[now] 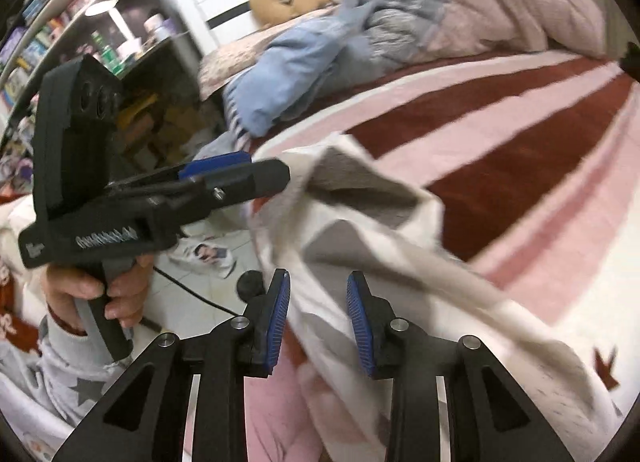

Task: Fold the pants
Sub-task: 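Lift the grasped leg and fold it over toward the waistband with both grippers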

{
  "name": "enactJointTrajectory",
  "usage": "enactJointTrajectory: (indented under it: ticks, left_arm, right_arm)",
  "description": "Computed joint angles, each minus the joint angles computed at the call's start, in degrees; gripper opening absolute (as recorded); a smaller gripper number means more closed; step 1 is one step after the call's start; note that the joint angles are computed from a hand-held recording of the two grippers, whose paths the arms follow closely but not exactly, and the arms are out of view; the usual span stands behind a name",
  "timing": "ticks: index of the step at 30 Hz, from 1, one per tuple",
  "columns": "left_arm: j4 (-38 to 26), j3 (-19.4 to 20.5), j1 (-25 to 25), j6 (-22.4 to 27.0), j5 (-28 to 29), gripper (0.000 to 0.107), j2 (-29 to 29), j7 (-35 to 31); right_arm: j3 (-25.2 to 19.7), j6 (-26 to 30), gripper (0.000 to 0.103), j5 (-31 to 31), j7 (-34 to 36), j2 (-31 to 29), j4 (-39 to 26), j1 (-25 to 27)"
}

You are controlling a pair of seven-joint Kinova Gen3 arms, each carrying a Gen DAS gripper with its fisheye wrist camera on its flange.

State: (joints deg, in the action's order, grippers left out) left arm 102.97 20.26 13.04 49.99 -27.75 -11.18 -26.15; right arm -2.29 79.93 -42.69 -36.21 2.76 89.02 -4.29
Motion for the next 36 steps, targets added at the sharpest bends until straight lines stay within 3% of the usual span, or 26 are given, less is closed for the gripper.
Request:
enactJointTrajectory:
  ticks: [2,3,4,6,8,11,15,18,20,22,25,27,30,33,36]
  left_arm:
    - [-1.9,1.5,-0.1,3.5,-2.1,0.072,2.5,1.9]
    - [-2.7,1.6,0.5,5.2,-3.2,0.058,3.7,3.1]
    - [-2.7,0.8,1.5,6.2,-3.5,0.03,4.1,4.0]
    - [-1.0,-0.4,2.0,6.0,-3.5,0.007,3.0,7.0]
    - [2.5,-0.9,1.2,3.8,-4.0,0.006,-0.6,11.6]
    - [5.0,2.6,-2.4,5.9,-5.3,0.004,-2.8,17.4]
    - [8.7,-3.0,-0.7,2.3,1.5,0.006,-5.1,15.0]
    - [9.2,-2.6,-1.4,1.9,4.2,0.008,-5.6,11.2]
    - [8.9,-1.0,-3.3,3.1,5.8,0.025,-5.9,9.9]
    - [10.1,-1.4,-4.2,1.3,7.9,0.058,-7.5,8.5]
    - [13.5,-7.7,0.0,-5.6,14.2,0.072,-11.7,2.8]
    - [15.2,-10.0,0.7,-9.8,18.6,0.073,-12.5,-1.8]
    - [17.9,-16.3,5.2,-16.3,25.6,0.076,-11.8,-7.2]
    - [20.0,-22.3,10.4,-21.6,32.6,0.076,-10.0,-13.0]
    - [20.3,-22.6,10.2,-22.4,37.9,0.076,-8.6,-16.0]
  right_arm:
    - [0.8,0.3,0.026,-0.2,-0.4,0.1,0.0,0.9]
    - [1.2,0.6,0.026,-0.2,-0.3,0.1,0.1,1.5]
    - [1.2,0.6,0.026,-0.1,-0.5,-0.3,0.2,1.7]
    - [1.6,0.7,0.026,0.3,-0.4,-0.9,0.6,2.2]
    - [2.3,1.5,0.026,0.1,0.4,-0.9,0.6,3.0]
    - [2.6,1.8,0.026,-0.2,0.3,-0.5,0.3,3.7]
    - [2.4,1.6,0.026,-0.5,-0.3,-0.3,-0.2,4.0]
    - [2.3,1.4,0.026,-0.7,-0.7,-0.2,-0.3,4.1]
    - [2.4,1.4,0.026,-0.7,-0.7,-0.4,-0.3,4.3]
    - [2.8,1.6,0.026,-0.7,-0.3,-0.9,-0.1,4.8]
    - [3.6,2.3,0.026,-0.4,0.4,-1.8,0.2,5.6]
    - [4.5,3.5,0.026,-0.2,2.0,-2.7,0.6,6.4]
    - [5.7,4.8,0.04,1.6,3.9,-4.0,1.7,7.4]
    - [5.6,3.2,0.043,6.1,6.5,-6.2,3.9,6.9]
    - [4.1,-2.7,0.045,10.7,8.1,-9.6,8.4,6.4]
